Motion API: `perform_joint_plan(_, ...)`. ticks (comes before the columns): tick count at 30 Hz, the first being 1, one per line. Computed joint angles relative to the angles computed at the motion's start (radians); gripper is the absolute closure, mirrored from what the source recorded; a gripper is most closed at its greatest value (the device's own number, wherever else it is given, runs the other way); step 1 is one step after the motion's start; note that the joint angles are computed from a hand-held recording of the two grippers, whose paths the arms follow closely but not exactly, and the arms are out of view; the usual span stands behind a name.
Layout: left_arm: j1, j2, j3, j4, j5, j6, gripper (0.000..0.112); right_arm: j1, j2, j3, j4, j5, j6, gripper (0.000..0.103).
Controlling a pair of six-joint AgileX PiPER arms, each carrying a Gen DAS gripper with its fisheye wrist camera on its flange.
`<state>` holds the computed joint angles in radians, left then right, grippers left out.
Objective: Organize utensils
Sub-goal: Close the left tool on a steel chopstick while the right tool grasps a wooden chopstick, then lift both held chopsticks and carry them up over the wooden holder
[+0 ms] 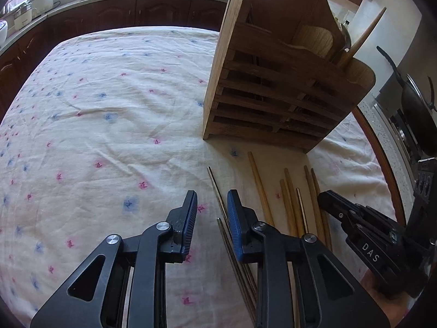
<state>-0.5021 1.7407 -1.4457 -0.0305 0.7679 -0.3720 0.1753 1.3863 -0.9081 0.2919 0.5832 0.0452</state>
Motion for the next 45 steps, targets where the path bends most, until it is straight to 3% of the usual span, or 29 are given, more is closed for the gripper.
perform_joint_plan(9,-0.050,0.064,-0.071,0.091,0.022,-0.039,0.100,0.032,0.088,-0.086,-0.101,0.001,0.067,0.097)
perform_joint_plan(15,-0.054,0.063,-0.059,0.115,-0.004,-0.055,0.106,0.059,0.096,-0.084,-0.161,-0.032,0.126,0.097)
perform_joint_plan(19,-0.032,0.039,-0.032,0.042,-0.024,-0.025,0.108,0.031,0.082,-0.067,-0.078,-0.045,0.065,0.097)
perform_joint_plan(25,0.008,-0.128,0.089,-0.030,-0.065,0.037,0.109,-0.003,-0.048,-0.024,0.024,-0.031,-0.008,0.098)
perform_joint_plan(35,0.063,-0.414,0.156,-0.123,-0.048,0.095,0.109,-0.041,-0.292,-0.077,0.066,0.100,-0.037,0.098)
perform_joint_plan(45,0.041,-0.500,0.118,-0.088,-0.035,0.057,0.109,-0.085,-0.380,-0.165,0.090,0.166,-0.062,0.098)
